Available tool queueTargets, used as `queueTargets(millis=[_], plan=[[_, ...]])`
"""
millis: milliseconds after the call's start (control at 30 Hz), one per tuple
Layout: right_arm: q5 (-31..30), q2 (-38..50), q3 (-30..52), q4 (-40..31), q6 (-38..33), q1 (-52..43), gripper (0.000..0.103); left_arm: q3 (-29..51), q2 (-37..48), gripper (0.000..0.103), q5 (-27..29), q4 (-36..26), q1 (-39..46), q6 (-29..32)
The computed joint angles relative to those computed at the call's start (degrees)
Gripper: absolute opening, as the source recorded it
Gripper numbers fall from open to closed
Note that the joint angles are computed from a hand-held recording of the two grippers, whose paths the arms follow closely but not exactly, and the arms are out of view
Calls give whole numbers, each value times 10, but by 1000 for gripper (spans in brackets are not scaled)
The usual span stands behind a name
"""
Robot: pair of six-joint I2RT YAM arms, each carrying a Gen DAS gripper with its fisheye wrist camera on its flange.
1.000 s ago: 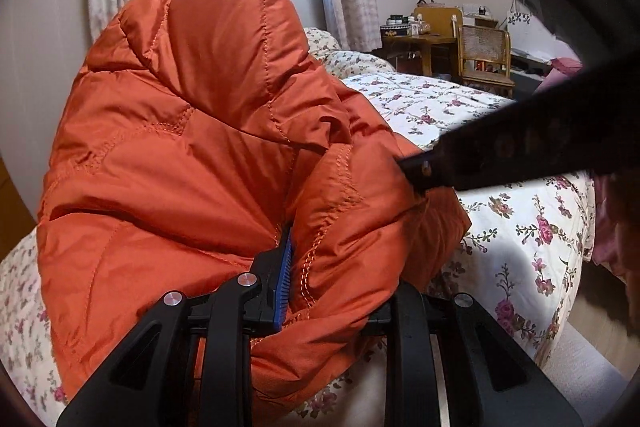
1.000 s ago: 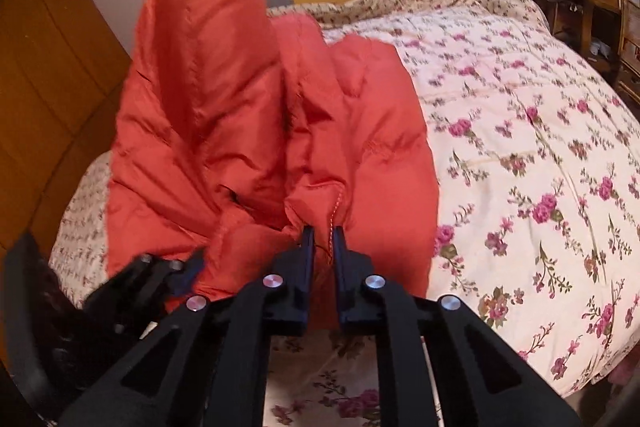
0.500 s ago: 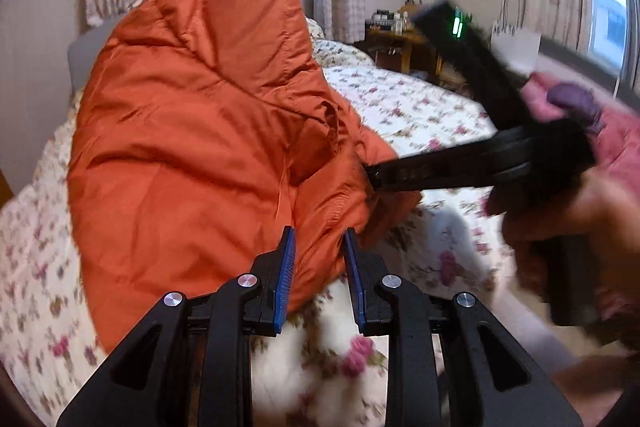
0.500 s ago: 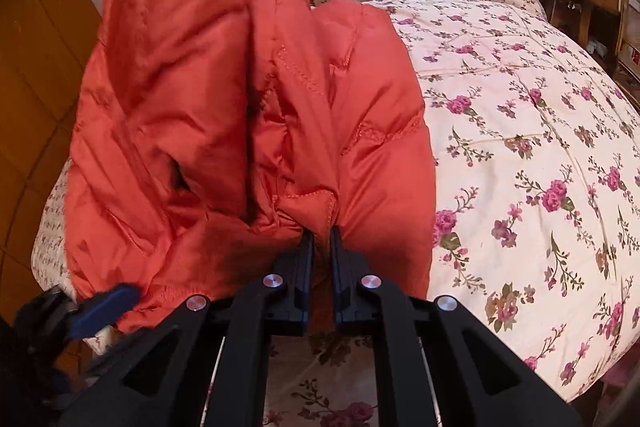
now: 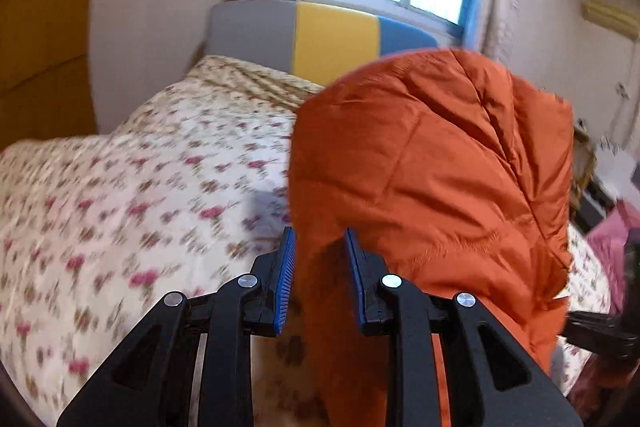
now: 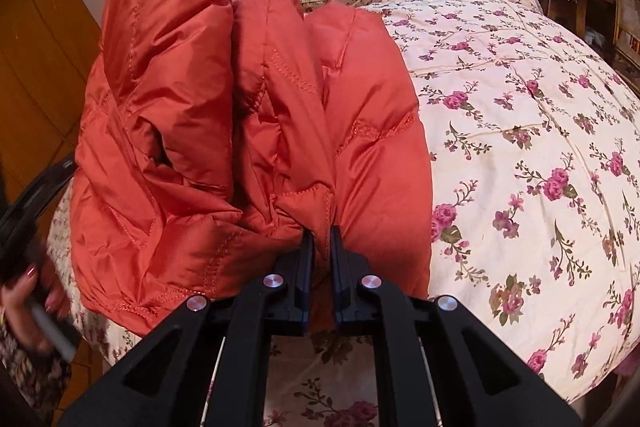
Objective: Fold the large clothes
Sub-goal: 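Grasp the jacket bundle with the right tool while the left tool holds it up, then lower the orange jacket bundle onto the bed with both tools and press it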
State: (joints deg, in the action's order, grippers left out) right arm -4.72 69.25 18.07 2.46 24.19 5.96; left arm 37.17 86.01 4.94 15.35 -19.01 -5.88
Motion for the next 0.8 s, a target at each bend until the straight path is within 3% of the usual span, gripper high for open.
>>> queueTargets(millis=[33, 100, 133, 233, 333, 467, 567, 800], plan=[[-1, -4, 0, -4, 0, -2, 6, 4, 8, 24, -25, 11, -21, 7], [-9, -21, -5, -13, 0, -11, 9, 14, 27, 10, -6, 21, -24, 11], [-14, -32, -7, -18, 0, -17, 9, 26, 36, 8, 1, 9, -28, 7], [-14, -80, -10, -48, -5, -34, 12, 52, 43, 7, -21, -18, -54, 9], [18, -169, -3, -99, -4, -40, 12, 86, 63, 7, -22, -44, -70, 9], [61, -215, 47, -127, -23, -18, 12, 143, 98, 7, -29, -85, -95, 13], [45, -166, 107, -115, -51, -18, 12, 196, 126, 7, -43, -126, -117, 28], [55, 79, 285, -105, -99, -31, 12, 307, 194, 7, -61, -201, -146, 19]])
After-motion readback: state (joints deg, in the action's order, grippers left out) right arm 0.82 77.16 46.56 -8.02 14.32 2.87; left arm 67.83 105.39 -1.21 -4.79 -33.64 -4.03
